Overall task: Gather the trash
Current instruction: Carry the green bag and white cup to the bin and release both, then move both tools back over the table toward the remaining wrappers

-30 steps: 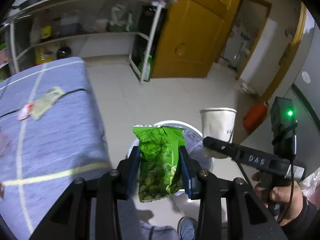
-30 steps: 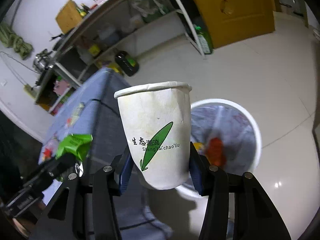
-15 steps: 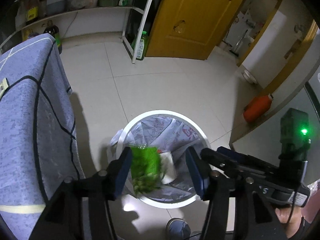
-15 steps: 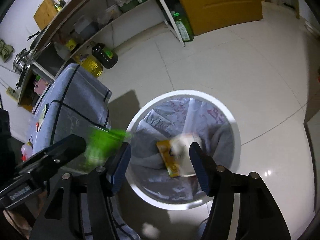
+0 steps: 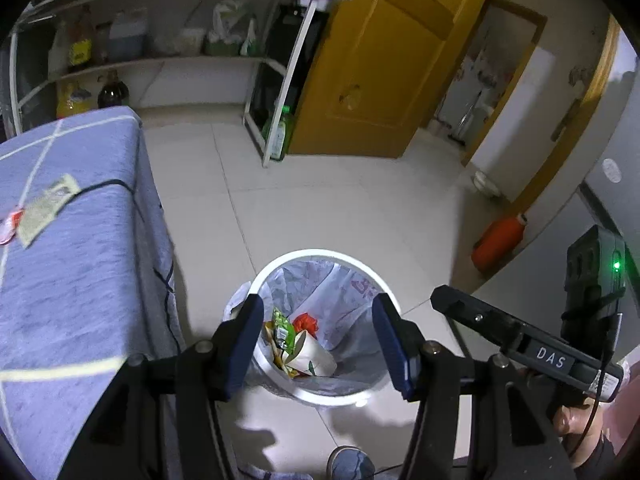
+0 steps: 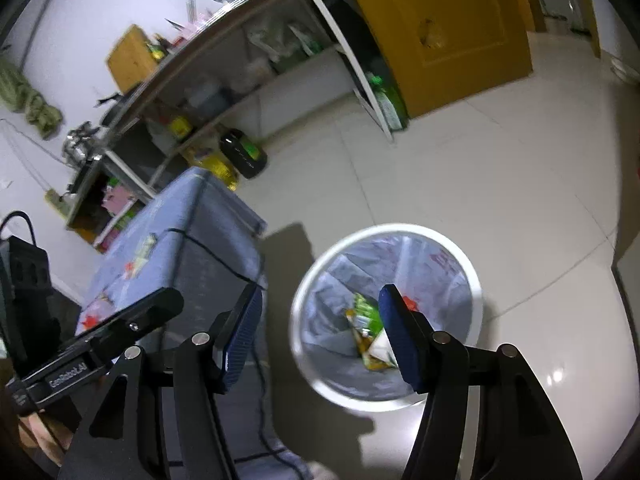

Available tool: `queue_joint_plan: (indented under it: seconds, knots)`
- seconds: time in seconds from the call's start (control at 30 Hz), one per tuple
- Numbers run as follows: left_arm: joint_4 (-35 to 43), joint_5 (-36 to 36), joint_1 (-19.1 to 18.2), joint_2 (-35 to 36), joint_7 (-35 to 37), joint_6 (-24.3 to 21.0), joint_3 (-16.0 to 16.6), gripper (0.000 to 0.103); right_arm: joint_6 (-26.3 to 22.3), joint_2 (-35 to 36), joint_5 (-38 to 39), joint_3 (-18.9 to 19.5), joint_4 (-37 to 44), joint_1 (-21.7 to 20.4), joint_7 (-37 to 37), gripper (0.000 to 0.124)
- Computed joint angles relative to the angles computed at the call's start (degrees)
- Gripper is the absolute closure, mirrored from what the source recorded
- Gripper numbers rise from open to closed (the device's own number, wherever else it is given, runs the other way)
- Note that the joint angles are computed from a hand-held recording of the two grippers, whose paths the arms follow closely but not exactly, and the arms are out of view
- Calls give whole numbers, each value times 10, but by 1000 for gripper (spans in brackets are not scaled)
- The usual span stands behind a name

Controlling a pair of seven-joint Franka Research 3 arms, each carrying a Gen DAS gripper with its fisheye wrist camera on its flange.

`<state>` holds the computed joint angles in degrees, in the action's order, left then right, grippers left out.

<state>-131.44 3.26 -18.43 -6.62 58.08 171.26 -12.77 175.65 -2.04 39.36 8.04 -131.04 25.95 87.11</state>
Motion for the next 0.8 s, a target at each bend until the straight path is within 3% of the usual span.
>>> queue_joint_plan:
  seconds: [0.3, 0.43, 0.53, 0.67, 0.8]
  knots:
    - [-115, 97, 30, -135, -105, 33, -27, 42, 74, -76, -93, 36, -64, 39, 59, 63]
    - [-165, 121, 47, -199, -133, 29, -34, 42, 82, -79, -44, -28, -57, 151, 5, 63]
    - [-202, 127, 50, -248, -144, 20, -21, 42, 76, -69, -2, -52, -39, 203, -46, 63]
    - [-249, 145, 82, -327, -159, -11, -19, 42, 59, -42, 54, -43, 1, 225, -121, 63]
    - [-298, 147, 101, -397, -164, -40, 7, 42, 43, -8, 196, -43, 56, 251, -263, 63]
